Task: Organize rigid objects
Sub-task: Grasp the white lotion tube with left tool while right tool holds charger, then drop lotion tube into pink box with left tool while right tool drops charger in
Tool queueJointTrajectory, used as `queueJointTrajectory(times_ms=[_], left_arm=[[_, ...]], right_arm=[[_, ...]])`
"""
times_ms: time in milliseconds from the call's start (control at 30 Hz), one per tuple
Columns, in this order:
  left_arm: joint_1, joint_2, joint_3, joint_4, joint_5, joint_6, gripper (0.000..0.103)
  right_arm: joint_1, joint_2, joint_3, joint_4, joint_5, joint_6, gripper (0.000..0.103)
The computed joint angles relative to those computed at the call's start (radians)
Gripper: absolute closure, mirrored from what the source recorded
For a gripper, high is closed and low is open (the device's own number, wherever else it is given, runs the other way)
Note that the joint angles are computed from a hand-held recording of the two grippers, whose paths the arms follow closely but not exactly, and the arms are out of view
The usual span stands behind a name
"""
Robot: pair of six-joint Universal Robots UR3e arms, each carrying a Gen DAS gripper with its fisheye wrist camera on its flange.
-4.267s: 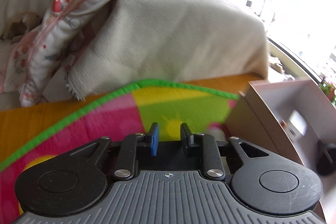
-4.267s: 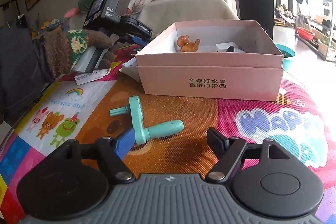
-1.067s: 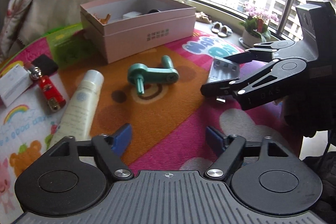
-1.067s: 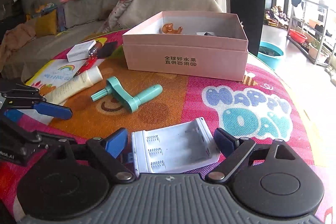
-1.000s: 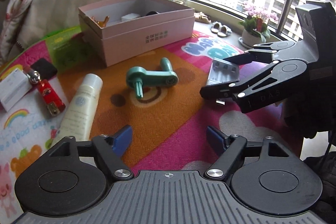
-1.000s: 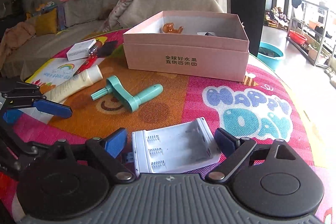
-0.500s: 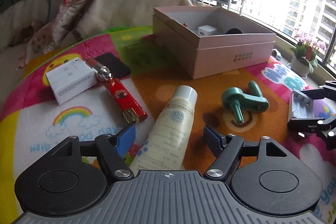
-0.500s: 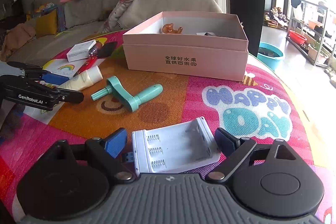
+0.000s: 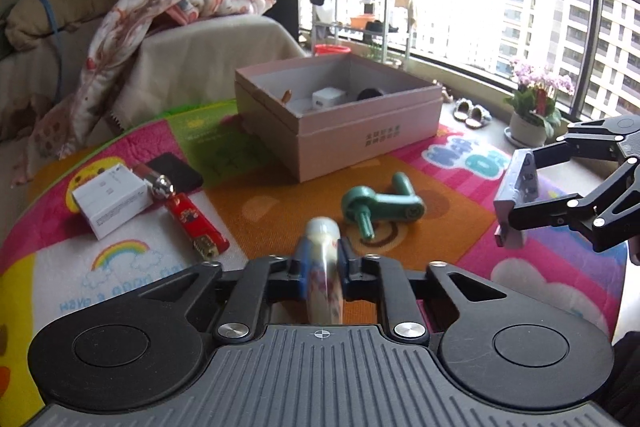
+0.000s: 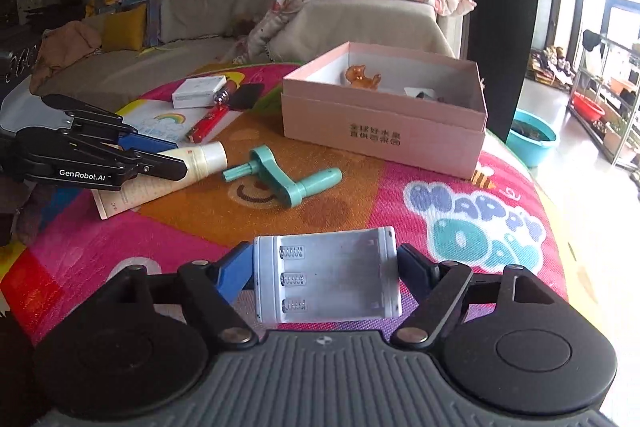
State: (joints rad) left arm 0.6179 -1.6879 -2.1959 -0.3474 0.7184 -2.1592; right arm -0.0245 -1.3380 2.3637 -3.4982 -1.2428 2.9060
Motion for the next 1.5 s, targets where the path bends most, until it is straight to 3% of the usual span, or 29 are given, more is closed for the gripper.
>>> queueJointTrajectory(times_ms=[200, 300, 433, 500, 567, 700, 767, 800, 900, 967, 1133, 1300, 1367, 1500], left_arm=[[-0.017, -0.003, 0.057, -0.079, 0.004, -0.013, 0.087], [-0.028, -0.015, 0.047, -0.042, 0.071, -0.098, 0.087], [-0.017, -0.007, 0.086, -0.194, 0.058, -0.151, 0.084], [-0.028, -0.012, 0.100, -0.207, 0.055, -0.187, 0.084], [-0.065, -0.026, 0.091, -0.129, 0.090, -0.244, 0.084], [-0.144, -0.081, 0.091, -0.011, 0.167, -0.302, 0.064], [-0.180, -0.113, 0.085, 0.053, 0.215, -0.333, 0.062], [-0.188, -0.129, 0.047, 0.156, 0.217, -0.351, 0.062], [-0.210, -0.136, 0.005, 0.255, 0.251, -0.335, 0.061], [-0.198, -0.140, -0.019, 0.292, 0.236, -0.336, 0.061], [-0.175, -0.172, -0.048, 0.387, 0.197, -0.473, 0.062], [-0.173, -0.156, -0.078, 0.407, 0.189, -0.416, 0.063], [-0.156, -0.117, -0.103, 0.363, 0.170, -0.363, 0.063], [-0.071, 0.050, -0.205, 0.194, 0.085, -0.213, 0.063]], right_arm=[[0.014, 0.003, -0.025, -0.056, -0.043, 0.009, 0.025], [0.012, 0.031, -0.029, -0.040, -0.033, 0.019, 0.025], [0.040, 0.114, -0.068, -0.041, -0.083, 0.064, 0.025], [0.038, 0.135, -0.091, -0.019, -0.081, 0.087, 0.024], [0.037, 0.156, -0.116, 0.014, -0.076, 0.119, 0.022], [0.067, 0.187, -0.122, -0.013, -0.111, 0.111, 0.019], [0.074, 0.190, -0.120, -0.016, -0.115, 0.100, 0.018], [0.075, 0.191, -0.121, -0.016, -0.117, 0.098, 0.018], [0.075, 0.190, -0.125, -0.009, -0.115, 0.098, 0.016], [0.082, 0.192, -0.127, -0.010, -0.125, 0.098, 0.015], [0.085, 0.196, -0.138, -0.001, -0.130, 0.104, 0.014], [0.101, 0.201, -0.154, 0.007, -0.159, 0.120, 0.013], [0.109, 0.194, -0.143, -0.007, -0.177, 0.129, 0.022], [0.090, 0.134, -0.078, -0.016, -0.142, 0.115, 0.022]])
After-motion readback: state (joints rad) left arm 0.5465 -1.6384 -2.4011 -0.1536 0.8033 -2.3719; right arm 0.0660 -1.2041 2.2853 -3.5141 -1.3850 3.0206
